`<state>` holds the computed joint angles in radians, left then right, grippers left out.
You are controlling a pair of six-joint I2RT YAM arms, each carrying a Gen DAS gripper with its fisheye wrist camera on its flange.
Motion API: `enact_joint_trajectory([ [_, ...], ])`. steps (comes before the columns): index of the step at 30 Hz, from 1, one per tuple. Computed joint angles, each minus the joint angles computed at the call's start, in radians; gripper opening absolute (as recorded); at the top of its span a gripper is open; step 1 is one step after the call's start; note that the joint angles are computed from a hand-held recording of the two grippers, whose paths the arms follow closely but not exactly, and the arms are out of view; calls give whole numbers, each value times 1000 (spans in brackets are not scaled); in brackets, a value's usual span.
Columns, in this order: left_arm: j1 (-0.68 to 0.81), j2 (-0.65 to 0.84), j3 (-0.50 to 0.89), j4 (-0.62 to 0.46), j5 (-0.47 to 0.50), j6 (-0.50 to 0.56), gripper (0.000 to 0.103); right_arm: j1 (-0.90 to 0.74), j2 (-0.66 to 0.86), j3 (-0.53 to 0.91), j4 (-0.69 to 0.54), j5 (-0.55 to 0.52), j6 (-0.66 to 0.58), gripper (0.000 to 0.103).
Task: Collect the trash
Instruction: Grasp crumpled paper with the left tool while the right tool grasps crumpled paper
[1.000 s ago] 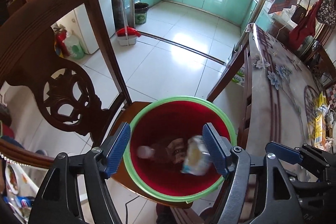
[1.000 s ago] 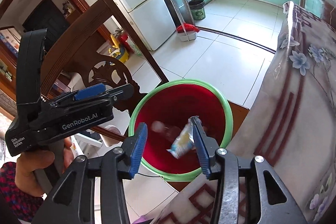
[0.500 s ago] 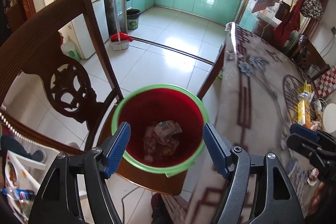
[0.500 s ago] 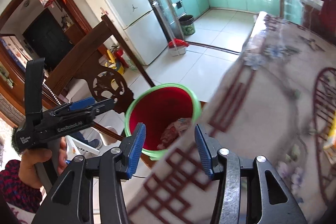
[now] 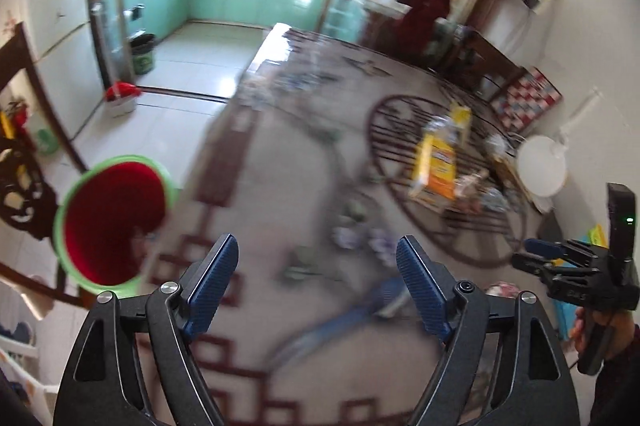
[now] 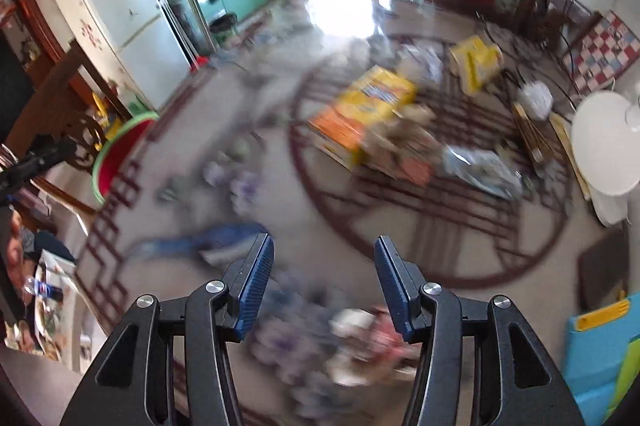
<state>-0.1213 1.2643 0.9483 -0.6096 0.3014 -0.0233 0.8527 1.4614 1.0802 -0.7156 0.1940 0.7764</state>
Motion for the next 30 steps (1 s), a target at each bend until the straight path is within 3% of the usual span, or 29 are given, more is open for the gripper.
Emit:
enact_joint_trajectory([
  [4, -228, 74, 56, 53, -97, -77, 81, -58, -130, -178, 34, -113, -105, 51],
  [10, -426, 270, 195, 128, -176, -109, 83, -24, -112, -354, 181, -190, -117, 51],
  [13, -492, 395, 291, 139, -206, -110, 83, 2, -108, -406, 246, -156, -80, 30],
  [15, -530, 486, 369, 132, -227, -108, 83, -23, -183, -459, 280, -175, -55, 19],
  [23, -595, 798, 673, 50, -245, -80, 83, -110, -610, -617, 120, -63, 121, 18],
  [25, -600, 840, 719, 18, -245, -66, 82, -136, -644, -616, 86, -63, 122, 18],
  [30, -608, 890, 773, -18, -244, -72, 68, -201, -698, -630, 66, -90, 117, 18],
])
